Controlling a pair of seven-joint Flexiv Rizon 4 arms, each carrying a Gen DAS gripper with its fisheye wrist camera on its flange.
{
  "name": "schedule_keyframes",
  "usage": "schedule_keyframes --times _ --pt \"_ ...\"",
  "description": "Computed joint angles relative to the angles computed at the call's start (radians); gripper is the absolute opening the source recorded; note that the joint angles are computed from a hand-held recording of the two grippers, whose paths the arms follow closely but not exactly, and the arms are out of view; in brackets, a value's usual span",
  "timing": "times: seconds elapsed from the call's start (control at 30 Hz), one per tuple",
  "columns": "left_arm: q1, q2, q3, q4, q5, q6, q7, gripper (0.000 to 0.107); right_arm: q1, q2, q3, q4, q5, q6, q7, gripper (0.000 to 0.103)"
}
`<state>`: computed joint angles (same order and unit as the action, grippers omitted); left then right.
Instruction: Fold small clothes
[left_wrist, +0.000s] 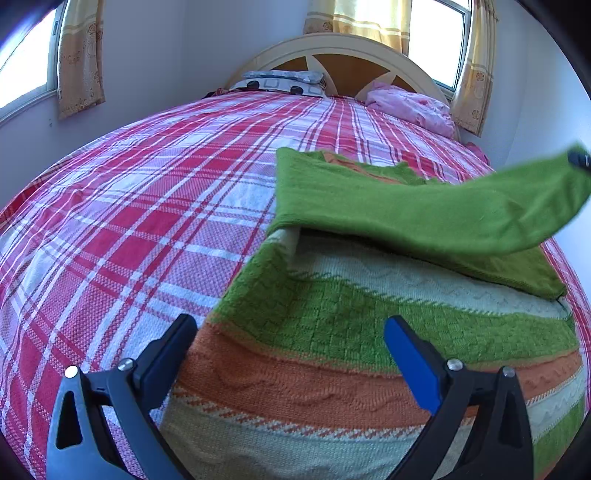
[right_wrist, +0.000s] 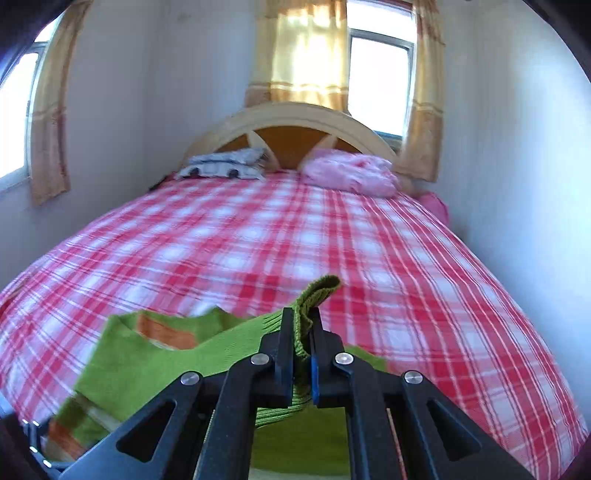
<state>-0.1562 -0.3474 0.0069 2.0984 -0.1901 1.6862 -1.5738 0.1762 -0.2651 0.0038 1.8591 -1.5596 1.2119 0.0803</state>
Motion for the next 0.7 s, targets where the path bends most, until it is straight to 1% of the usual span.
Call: schedule_keyframes --times 0.1,0.2,0.23,0.3,0.33,0.37,0.4,0.43,0.47,0.5,0.53,0.57,0.6,0.63,0.67,0.7 --pt "-0.005 -0.001 0.006 -0.002 0.002 -0.002 -0.002 0.103 -0.020 -0.006 -0.006 0.050 0.014 0.001 0.007 0.006" --pt "-0.023 -0.003 0.028 -0.007 0.008 -0.008 -0.007 0.103 -0.045 -0.043 -0.016 0.066 0.010 0.061 0.026 0.006" --pt "-0.027 -0.004 0.033 -0.008 0.010 -0.009 -0.009 0.103 -0.048 -0.061 -0.015 0.070 0.034 0.073 0.007 0.006" --pt "-0.035 -0.006 0.043 -0.012 0.014 -0.013 -0.013 0.103 -0.044 -0.086 -0.010 0.083 0.132 0.075 -0.074 0.006" --pt "-0.043 -0.007 0.051 -0.017 0.016 -0.018 -0.016 0.103 -0.040 -0.101 0.005 0.091 0.251 0.061 -0.167 0.007" --pt "-0.043 -0.007 0.051 -0.017 0.018 -0.018 -0.018 0.103 -0.037 -0.108 0.012 0.100 0.319 0.058 -0.213 0.008" --pt "-0.043 -0.007 0.052 -0.018 0.019 -0.019 -0.019 0.103 -0.042 -0.108 0.016 0.111 0.371 0.078 -0.245 0.010" --pt "-0.045 -0.008 0.055 -0.019 0.021 -0.020 -0.021 0.103 -0.045 -0.102 0.001 0.130 0.370 0.126 -0.229 0.015" --pt "-0.053 -0.009 0.062 -0.022 0.024 -0.022 -0.025 0.103 -0.046 -0.085 -0.029 0.154 0.336 0.182 -0.184 0.019" --pt "-0.057 -0.010 0.068 -0.024 0.026 -0.024 -0.028 0.103 -0.045 -0.063 -0.062 0.177 0.295 0.225 -0.136 0.019" --pt "-0.066 -0.012 0.077 -0.027 0.030 -0.026 -0.032 0.103 -0.039 -0.039 -0.087 0.194 0.253 0.230 -0.086 0.019" --pt "-0.065 -0.012 0.077 -0.027 0.032 -0.026 -0.034 0.103 -0.026 0.002 -0.104 0.217 0.197 0.171 -0.012 0.019" --pt "-0.073 -0.013 0.088 -0.030 0.036 -0.030 -0.038 0.103 -0.030 0.038 -0.104 0.235 0.141 0.116 0.059 0.019" --pt "-0.083 -0.016 0.098 -0.034 0.040 -0.032 -0.044 0.103 -0.042 0.071 -0.102 0.251 0.072 0.084 0.143 0.019" --pt "-0.087 -0.017 0.103 -0.037 0.044 -0.034 -0.047 0.103 -0.060 0.101 -0.096 0.264 0.007 0.072 0.220 0.019" --pt "-0.097 -0.019 0.116 -0.041 0.050 -0.040 -0.053 0.103 -0.082 0.114 -0.089 0.265 -0.052 0.089 0.273 0.019"
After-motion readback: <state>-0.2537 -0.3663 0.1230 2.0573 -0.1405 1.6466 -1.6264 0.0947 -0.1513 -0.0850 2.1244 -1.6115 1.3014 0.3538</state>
